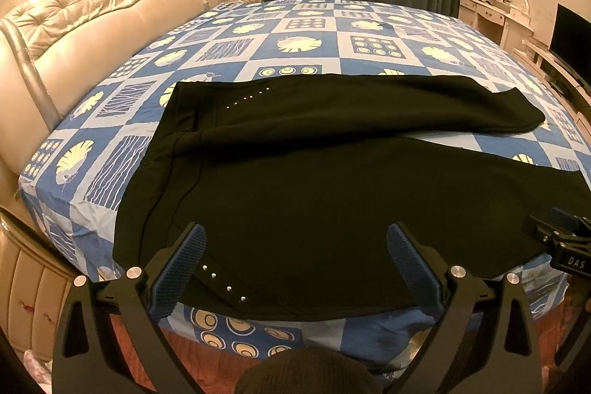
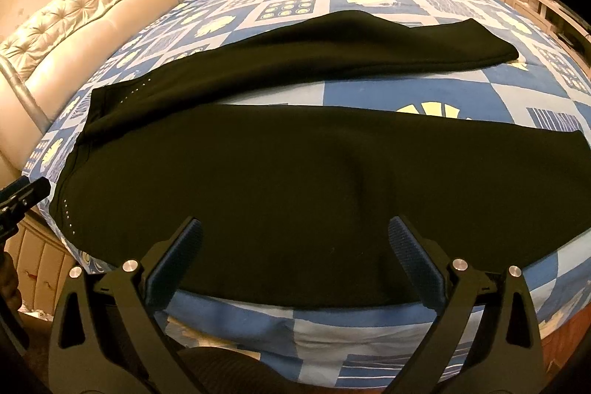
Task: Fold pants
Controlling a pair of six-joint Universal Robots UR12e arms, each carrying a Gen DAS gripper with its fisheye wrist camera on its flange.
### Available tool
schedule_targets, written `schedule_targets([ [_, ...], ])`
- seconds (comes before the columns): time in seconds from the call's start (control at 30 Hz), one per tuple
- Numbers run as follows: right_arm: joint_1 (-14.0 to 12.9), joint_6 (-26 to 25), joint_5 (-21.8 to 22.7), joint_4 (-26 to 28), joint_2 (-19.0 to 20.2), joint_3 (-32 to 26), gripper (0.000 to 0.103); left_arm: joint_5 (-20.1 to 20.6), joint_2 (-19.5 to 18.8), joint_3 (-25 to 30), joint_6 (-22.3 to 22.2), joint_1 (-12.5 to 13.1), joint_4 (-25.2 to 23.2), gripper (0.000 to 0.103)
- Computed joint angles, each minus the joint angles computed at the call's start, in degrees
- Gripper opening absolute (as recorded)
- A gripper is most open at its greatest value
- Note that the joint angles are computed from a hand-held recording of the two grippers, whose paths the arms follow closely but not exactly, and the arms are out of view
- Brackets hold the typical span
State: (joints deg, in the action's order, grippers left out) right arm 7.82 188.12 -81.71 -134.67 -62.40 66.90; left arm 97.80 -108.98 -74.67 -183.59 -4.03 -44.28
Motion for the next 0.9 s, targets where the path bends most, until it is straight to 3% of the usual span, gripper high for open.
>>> schedule_targets([
  [0.9,0.51,-0.09,0.27,0.78,0.1,0.11,0.101,-0.25,0.02,0.0,-0.02,-0.01,-0.38,0.098],
])
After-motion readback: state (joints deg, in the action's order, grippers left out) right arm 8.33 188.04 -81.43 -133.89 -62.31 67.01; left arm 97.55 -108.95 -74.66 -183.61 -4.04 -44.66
